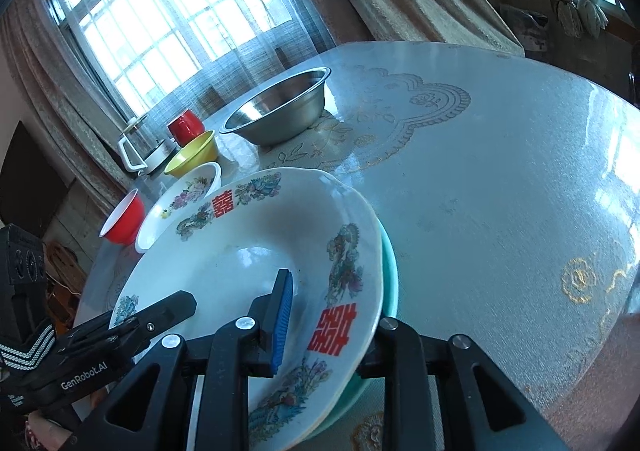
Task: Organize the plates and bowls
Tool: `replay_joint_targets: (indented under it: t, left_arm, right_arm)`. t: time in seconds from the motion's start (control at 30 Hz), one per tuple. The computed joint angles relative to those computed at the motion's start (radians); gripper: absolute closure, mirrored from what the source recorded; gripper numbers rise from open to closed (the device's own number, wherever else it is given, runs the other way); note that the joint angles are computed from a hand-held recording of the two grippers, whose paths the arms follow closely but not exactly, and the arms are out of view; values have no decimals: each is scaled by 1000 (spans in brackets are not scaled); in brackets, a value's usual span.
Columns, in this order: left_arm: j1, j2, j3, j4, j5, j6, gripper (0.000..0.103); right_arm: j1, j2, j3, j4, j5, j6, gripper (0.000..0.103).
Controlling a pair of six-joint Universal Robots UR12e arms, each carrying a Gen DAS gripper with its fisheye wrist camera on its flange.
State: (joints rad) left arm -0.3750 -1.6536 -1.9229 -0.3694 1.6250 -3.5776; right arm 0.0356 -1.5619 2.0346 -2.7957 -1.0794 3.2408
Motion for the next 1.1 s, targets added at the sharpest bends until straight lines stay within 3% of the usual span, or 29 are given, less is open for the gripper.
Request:
replay_joint_targets:
  t: [0.23,0.37,0.6,0.7,0.83,0.9,0.97,1.1]
  left_arm:
    - [-2,15,-12,-12,26,-6,63]
    - [4,27,-25,0,3,-16,63]
    - [9,54,-49,19,-14,-41,63]
    - [-7,63,-52,16,46,-31,61]
    - [-37,63,-53,35,146,34,61]
    - [-52,55,-45,21,188,81,66]
    - [-77,38,-34,16,268,122,69]
    - [-74,31,-37,36,279,108,72]
  right_arm:
    - [-4,-17,14,6,2,-9,77]
    - [-3,-21,17,-2,-22,-2,73]
    - [-17,-35,29,-4,8,19,73]
    - [-20,-43,37,-5,15,24,73]
    - [-21,-49,43,-6,22,27,73]
    - [-21,-51,47,-12,22,23,73]
    - [-14,-53,50,-23,-6,14,80]
    - [-16,-46,50,-33,-8,19,85]
